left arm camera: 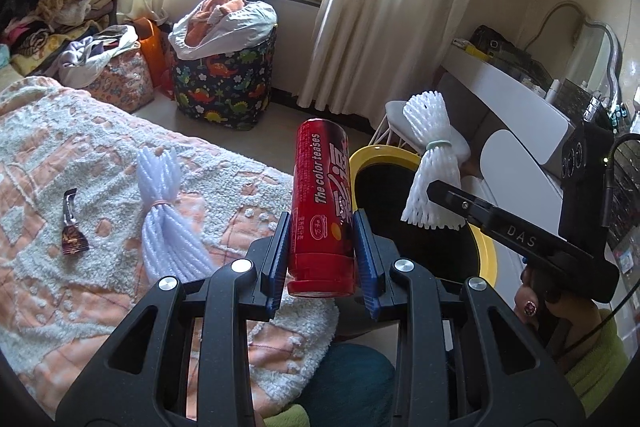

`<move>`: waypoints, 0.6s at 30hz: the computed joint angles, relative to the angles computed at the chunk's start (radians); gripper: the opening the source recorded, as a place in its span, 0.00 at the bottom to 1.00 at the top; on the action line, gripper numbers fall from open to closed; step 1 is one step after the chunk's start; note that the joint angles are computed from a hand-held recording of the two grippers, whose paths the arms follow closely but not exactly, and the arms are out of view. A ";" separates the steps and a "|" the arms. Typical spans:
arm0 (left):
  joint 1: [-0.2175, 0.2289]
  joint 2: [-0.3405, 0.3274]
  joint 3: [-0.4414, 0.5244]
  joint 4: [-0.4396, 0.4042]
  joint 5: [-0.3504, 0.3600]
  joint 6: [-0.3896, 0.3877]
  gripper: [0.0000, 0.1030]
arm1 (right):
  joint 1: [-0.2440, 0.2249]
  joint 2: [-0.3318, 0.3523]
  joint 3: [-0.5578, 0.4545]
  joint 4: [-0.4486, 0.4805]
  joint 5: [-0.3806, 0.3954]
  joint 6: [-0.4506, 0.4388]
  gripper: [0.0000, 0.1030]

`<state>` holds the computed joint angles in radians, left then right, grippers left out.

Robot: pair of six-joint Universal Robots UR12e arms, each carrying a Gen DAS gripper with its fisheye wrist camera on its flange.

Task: Collect trash
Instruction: 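Lift the red tube and foam bundle and carry both over the yellow bin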

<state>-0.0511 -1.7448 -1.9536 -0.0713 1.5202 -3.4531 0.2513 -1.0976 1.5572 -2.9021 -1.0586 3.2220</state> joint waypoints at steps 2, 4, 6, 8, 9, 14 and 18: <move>-0.005 -0.008 0.008 -0.004 -0.002 0.010 0.23 | -0.007 0.001 0.001 0.005 -0.001 0.008 0.18; -0.010 -0.014 0.015 -0.008 -0.006 0.016 0.23 | -0.011 0.003 -0.001 0.010 -0.008 0.017 0.18; -0.015 -0.020 0.021 -0.012 -0.008 0.022 0.23 | -0.015 0.005 -0.001 0.018 -0.013 0.026 0.18; -0.022 -0.027 0.030 -0.017 -0.008 0.028 0.23 | -0.020 0.005 0.002 0.024 -0.021 0.035 0.18; -0.023 -0.029 0.032 -0.019 -0.010 0.031 0.23 | -0.022 0.006 0.002 0.028 -0.025 0.039 0.18; -0.031 -0.042 0.047 -0.029 -0.014 0.045 0.23 | -0.025 0.014 -0.009 0.066 -0.054 0.046 0.18; -0.036 -0.054 0.061 -0.038 -0.020 0.056 0.23 | -0.028 0.014 -0.009 0.102 -0.072 0.043 0.18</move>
<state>-0.0873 -1.7989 -1.8930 -0.1094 1.5000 -3.3974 0.2229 -1.0835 1.5484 -2.8000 -1.1305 3.2646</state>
